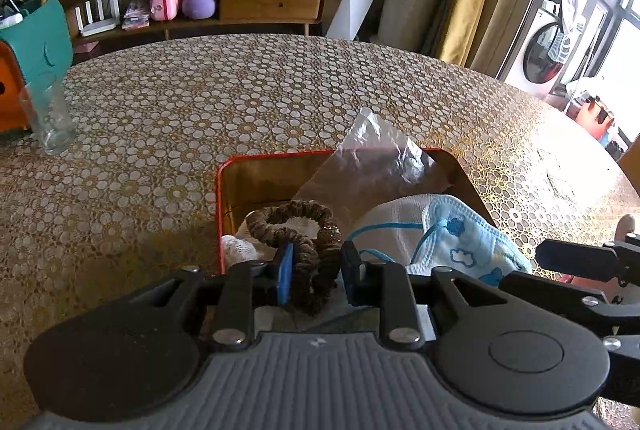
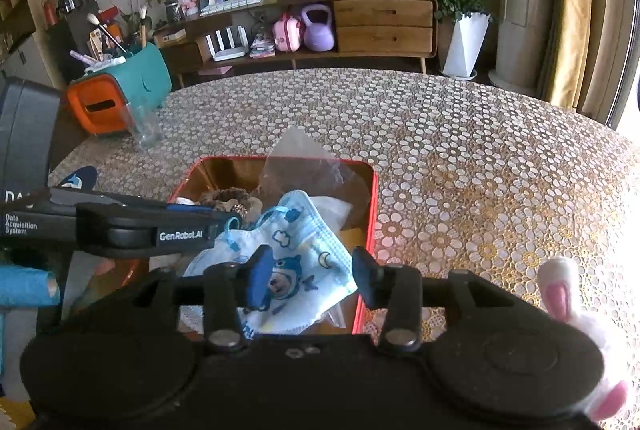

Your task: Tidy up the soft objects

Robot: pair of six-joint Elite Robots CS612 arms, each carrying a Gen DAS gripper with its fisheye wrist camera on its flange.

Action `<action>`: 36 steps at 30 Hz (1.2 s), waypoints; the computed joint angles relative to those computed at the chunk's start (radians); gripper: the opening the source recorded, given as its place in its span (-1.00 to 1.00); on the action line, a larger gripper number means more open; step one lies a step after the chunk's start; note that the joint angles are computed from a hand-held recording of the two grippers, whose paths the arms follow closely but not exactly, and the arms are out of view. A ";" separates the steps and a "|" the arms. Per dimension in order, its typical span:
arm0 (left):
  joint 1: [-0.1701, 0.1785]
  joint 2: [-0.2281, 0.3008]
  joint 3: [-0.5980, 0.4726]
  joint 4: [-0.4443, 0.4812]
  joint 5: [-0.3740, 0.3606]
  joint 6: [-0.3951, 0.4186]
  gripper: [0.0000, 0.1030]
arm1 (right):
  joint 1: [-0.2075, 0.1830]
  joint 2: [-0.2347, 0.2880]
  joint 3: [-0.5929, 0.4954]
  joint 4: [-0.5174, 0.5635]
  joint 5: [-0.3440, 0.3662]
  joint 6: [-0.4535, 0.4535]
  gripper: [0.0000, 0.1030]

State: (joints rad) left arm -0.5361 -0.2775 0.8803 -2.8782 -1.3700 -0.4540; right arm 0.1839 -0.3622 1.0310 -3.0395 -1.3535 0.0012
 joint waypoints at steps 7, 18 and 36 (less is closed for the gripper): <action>-0.014 -0.042 0.084 -0.103 0.052 0.045 0.37 | -0.001 -0.032 0.059 -0.063 0.014 0.007 0.02; -0.049 -0.134 0.255 -0.240 0.134 0.111 0.44 | -0.015 -0.107 0.217 -0.238 0.074 0.026 0.23; -0.134 -0.234 0.476 -0.504 0.196 0.192 0.64 | -0.039 -0.170 0.457 -0.600 0.103 0.062 0.64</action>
State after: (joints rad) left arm -0.6697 -0.5118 1.3562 -3.3820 -1.1742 -0.2619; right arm 0.1445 -0.5318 1.4882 -3.6391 -1.2501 0.0629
